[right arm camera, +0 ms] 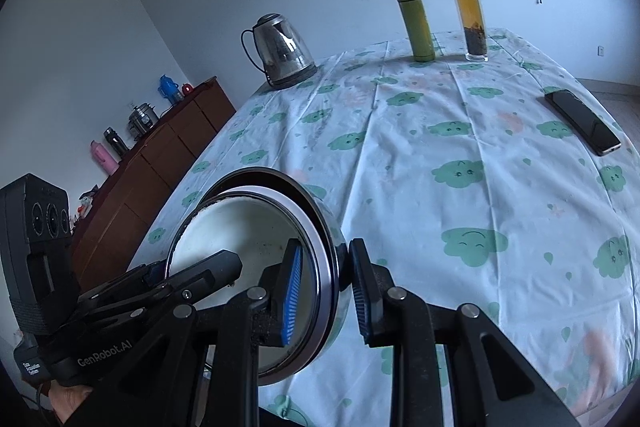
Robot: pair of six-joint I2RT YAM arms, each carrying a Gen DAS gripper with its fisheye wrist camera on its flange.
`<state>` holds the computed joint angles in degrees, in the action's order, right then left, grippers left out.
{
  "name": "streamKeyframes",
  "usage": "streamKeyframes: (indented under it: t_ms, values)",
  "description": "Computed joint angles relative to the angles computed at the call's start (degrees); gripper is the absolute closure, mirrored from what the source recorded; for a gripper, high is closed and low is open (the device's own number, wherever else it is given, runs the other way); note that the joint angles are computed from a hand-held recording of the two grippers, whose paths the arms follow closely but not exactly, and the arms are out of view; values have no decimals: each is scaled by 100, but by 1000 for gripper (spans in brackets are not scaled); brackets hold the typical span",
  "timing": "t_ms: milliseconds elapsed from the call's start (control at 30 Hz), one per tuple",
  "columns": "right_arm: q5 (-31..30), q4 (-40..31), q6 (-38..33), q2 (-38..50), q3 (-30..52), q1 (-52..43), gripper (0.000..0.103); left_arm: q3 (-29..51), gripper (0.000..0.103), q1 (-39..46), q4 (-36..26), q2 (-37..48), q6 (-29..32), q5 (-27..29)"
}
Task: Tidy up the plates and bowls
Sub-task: 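Set the nested bowls down onto the red-flower plate with both grippers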
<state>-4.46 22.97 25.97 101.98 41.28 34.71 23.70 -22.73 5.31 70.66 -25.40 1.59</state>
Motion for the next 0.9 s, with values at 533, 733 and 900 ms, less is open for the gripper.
streamKeyframes:
  t_ms: [533,733,900]
  values:
    - [27,-291,-48,580,792,657,77,-600,47,1017,-578,-1043,319,288]
    - [48,-413,-64,735,1021,845,77,-734,47,1312,-750,-1226,419,384]
    - [52,-498,-88,894,1218,952,77,-856,47,1610,-835,-1365,520,546]
